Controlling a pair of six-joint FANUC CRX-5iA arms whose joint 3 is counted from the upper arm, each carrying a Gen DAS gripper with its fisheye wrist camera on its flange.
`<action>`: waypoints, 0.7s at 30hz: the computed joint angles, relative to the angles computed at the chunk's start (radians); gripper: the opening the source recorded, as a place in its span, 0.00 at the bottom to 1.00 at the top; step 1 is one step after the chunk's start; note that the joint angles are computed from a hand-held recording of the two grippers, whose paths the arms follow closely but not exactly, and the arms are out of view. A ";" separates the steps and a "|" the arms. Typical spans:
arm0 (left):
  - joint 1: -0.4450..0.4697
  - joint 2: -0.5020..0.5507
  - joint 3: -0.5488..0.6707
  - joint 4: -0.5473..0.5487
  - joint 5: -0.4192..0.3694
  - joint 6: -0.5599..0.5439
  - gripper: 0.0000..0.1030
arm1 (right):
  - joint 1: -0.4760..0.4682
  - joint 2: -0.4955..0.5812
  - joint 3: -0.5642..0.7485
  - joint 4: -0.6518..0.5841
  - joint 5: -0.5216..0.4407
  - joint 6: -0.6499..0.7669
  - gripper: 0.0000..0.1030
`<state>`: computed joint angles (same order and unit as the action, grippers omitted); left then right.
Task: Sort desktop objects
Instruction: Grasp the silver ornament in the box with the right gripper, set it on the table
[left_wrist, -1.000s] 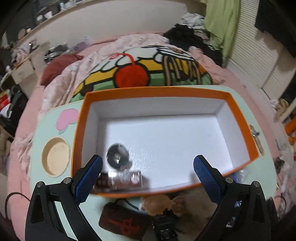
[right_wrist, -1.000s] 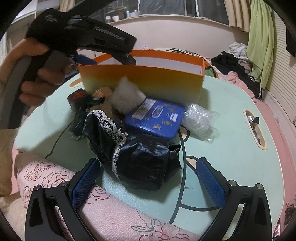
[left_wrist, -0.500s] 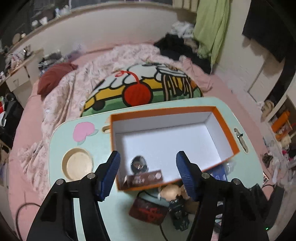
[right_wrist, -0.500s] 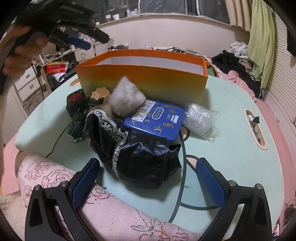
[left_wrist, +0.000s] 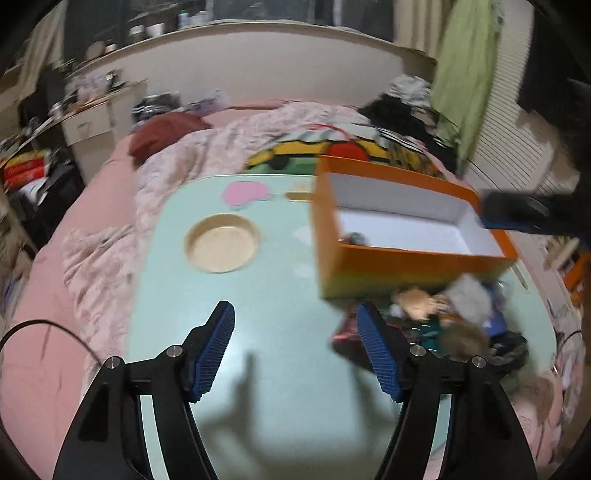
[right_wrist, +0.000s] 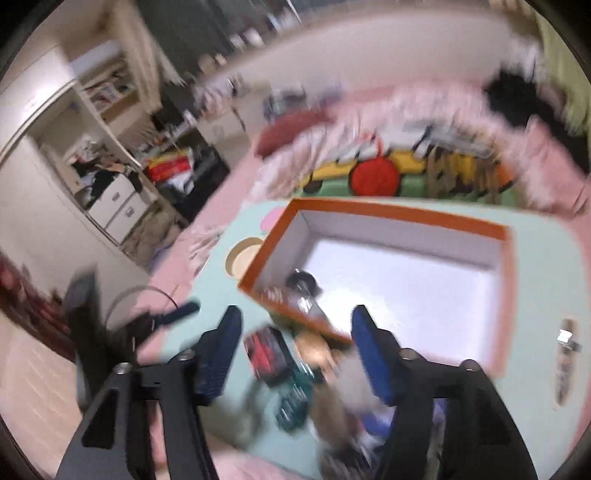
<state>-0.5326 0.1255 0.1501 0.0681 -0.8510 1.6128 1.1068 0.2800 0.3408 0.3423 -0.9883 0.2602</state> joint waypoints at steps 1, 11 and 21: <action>0.006 -0.011 -0.007 -0.035 0.011 0.045 0.67 | -0.036 0.041 0.071 -0.085 -0.025 0.051 0.56; 0.057 -0.061 -0.090 0.024 0.084 0.050 0.71 | -0.087 0.380 0.517 -0.163 -0.406 0.210 0.33; 0.042 -0.068 -0.097 0.030 0.079 0.033 0.71 | 0.032 -0.042 -0.118 0.146 0.017 -0.091 0.33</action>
